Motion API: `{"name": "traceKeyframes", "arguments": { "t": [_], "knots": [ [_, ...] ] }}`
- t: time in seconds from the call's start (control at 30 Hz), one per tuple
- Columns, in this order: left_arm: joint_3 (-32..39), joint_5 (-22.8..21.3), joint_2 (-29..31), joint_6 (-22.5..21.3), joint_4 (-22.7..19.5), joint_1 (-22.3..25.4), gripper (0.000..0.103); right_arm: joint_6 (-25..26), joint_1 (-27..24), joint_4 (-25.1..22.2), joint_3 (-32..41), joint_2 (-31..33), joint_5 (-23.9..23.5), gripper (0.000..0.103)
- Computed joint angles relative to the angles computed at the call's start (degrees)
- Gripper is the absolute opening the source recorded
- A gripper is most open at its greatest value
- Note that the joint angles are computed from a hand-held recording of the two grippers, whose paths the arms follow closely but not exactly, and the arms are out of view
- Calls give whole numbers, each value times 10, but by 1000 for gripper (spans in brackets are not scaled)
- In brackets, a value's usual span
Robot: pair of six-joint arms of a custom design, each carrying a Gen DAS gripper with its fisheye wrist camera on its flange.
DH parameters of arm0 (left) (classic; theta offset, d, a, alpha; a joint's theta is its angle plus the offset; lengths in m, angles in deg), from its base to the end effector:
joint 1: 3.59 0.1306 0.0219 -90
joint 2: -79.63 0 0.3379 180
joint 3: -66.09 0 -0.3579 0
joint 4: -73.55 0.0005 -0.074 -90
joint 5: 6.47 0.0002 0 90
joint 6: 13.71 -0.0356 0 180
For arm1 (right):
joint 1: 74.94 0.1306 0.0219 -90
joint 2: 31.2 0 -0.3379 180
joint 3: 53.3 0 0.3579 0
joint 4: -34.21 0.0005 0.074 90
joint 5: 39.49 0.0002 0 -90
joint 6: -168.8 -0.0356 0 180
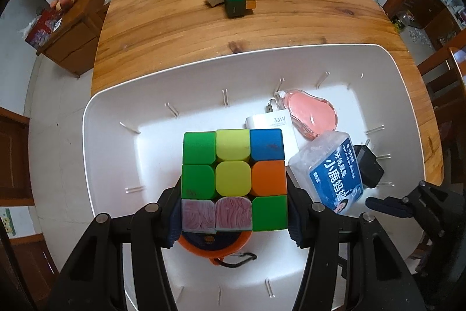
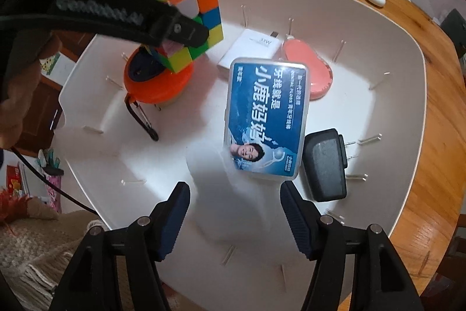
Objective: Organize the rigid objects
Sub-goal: 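Open the right gripper to drop the white piece while the left gripper drops the cube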
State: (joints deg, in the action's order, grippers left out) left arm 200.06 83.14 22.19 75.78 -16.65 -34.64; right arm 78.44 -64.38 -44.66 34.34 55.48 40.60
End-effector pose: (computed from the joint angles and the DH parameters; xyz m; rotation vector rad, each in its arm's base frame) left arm 0.4931 -0.2972 0.3786 0.8014 2.8394 -0.0666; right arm 0.3753 0.0757 0.3672 -0.2877 2.9210 0.2829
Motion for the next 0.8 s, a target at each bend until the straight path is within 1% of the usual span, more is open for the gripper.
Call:
{"name": "traceKeyframes", "arguments": {
  "t": [0.13, 0.27, 0.47, 0.53, 0.6, 0.67, 0.7, 0.8],
  "knots": [
    [7, -11, 8, -2, -2, -6, 61, -14, -8, 14, 4, -6, -8, 68],
    [27, 6, 23, 8, -22, -4, 66, -22, -10, 21, 1, -16, -3, 70],
    [39, -8, 25, 21, -36, -8, 67, -30, -20, 30, -3, -25, -3, 71],
    [38, -16, 21, 22, -38, -10, 72, -31, -24, 33, -2, -25, -2, 71],
    [38, -24, 16, 23, -39, -11, 73, -35, -25, 33, -1, -27, -1, 71],
    [37, -32, 12, 25, -41, -13, 79, -37, -27, 35, 1, -26, 0, 71],
    [37, -34, 10, 26, -42, -14, 86, -39, -27, 37, 1, -28, 3, 71],
    [34, -49, 2, 27, -41, -17, 87, -44, -27, 42, 0, -31, 10, 71]
  ]
}}
